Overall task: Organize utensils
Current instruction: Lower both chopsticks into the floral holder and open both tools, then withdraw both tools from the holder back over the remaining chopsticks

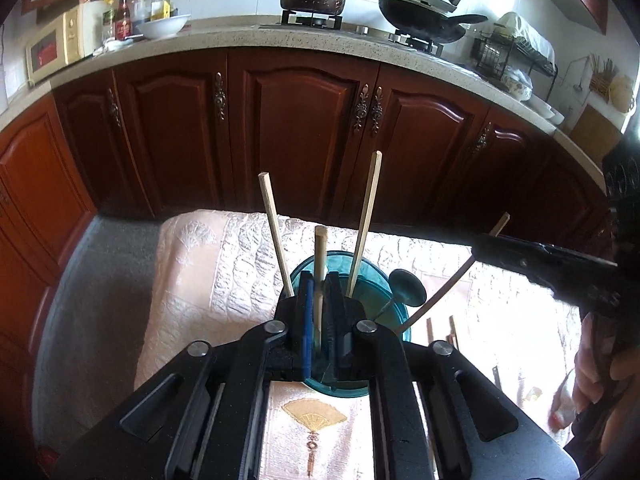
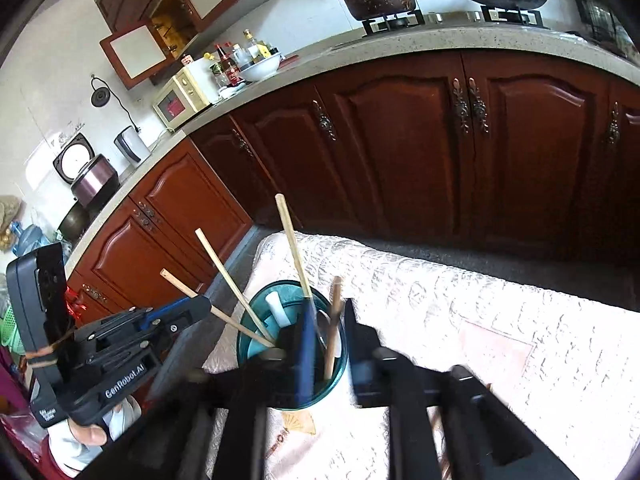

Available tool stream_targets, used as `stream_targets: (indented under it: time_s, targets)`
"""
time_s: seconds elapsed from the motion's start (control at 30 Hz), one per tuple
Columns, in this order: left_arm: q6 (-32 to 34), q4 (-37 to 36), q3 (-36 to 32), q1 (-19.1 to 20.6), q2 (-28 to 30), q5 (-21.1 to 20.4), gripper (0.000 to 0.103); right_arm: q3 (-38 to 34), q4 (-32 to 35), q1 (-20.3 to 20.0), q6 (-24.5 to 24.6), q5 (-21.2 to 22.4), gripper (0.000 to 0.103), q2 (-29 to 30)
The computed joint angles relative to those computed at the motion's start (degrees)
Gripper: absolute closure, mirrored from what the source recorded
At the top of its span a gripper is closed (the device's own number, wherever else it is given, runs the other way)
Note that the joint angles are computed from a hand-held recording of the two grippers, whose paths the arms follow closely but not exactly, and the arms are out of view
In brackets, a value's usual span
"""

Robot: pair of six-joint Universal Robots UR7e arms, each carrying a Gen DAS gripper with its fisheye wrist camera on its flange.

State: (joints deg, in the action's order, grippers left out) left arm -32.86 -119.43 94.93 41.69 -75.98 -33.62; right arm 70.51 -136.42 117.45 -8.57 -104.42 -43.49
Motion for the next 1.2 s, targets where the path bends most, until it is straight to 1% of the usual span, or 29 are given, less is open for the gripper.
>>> stream_targets:
  time_s: [0.03, 0.1, 0.17, 0.3, 0.37, 0.47, 0.5, 0.53, 0.57, 0.6, 0.63, 0.7, 0.83, 0.93, 1.0, 1.2]
  targets:
    - [-0.18, -0.44, 0.15, -0.08, -0.15, -0.13, 0.082, 0.48, -0.27, -0.15, 0.17, 0.25, 0.058, -0.38]
    - [-0.85, -1.1, 0.58, -0.42, -0.71, -0.15, 0.072, 1.66, -0.69, -0.39, 0.43, 0.72, 0.058, -1.24]
    - [-1.18, -1.34, 0.7, -0.92, -1.04, 0.09, 0.071, 2.69, -0.69, -0.54, 0.39, 1.03, 0.058, -2.05]
    - [-4.12, 0.44, 1.73, -2.9, -2.53, 2.39, 0.062, 5.11, -0.83, -0.69, 0.39, 1.22, 0.058, -3.98]
    - [-5.0, 1.07, 2.29, -3.85, -3.21, 3.39, 0.061, 6.45, -1.09, -0.64, 0.08, 1.59, 0.058, -5.12]
    - [-8.06, 3.94, 3.14, -5.83, -4.21, 6.82, 0.056, 9.29, -2.29, -0.34, -0.86, 1.18, 0.058, -7.24]
    - [-10.05, 5.76, 3.38, -6.7, -4.55, 8.37, 0.052, 10.29, -2.73, -0.25, -1.04, 0.97, 0.058, -7.94]
    - [-11.05, 6.55, 3.7, -7.3, -4.85, 9.27, 0.051, 11.44, -3.39, -0.12, -1.2, 0.53, 0.058, -8.74]
    - [-11.71, 7.09, 3.96, -7.81, -5.07, 9.89, 0.05, 12.38, -4.01, 0.09, -1.37, 0.1, 0.058, -9.36]
    - [-12.69, 8.02, 4.3, -8.44, -5.37, 10.62, 0.047, 13.45, -4.79, 0.33, -1.66, -0.54, 0.058, -10.04]
    - [-14.05, 9.36, 4.7, -9.09, -5.68, 11.4, 0.042, 14.42, -5.64, 0.64, -1.85, -1.36, 0.058, -10.6]
    - [-15.65, 10.74, 5.7, -10.37, -5.97, 12.52, 0.038, 16.49, -7.27, 1.17, -2.04, -2.74, 0.058, -11.75]
    - [-17.22, 12.12, 6.47, -11.54, -5.57, 11.09, 0.038, 19.73, -9.0, 1.51, -1.67, -4.28, 0.057, -13.85]
    - [-18.52, 12.91, 7.39, -12.56, -4.78, 10.93, 0.038, 22.11, -10.8, 1.55, -1.09, -5.51, 0.057, -15.3]
    - [-18.22, 12.29, 8.04, -13.02, -4.07, 10.46, 0.038, 23.51, -11.5, 1.63, -0.61, -6.79, 0.056, -16.19]
    - [-17.68, 11.45, 9.02, -13.62, -1.43, 8.63, 0.037, 26.6, -11.44, 1.15, 0.36, -8.29, 0.056, -19.1]
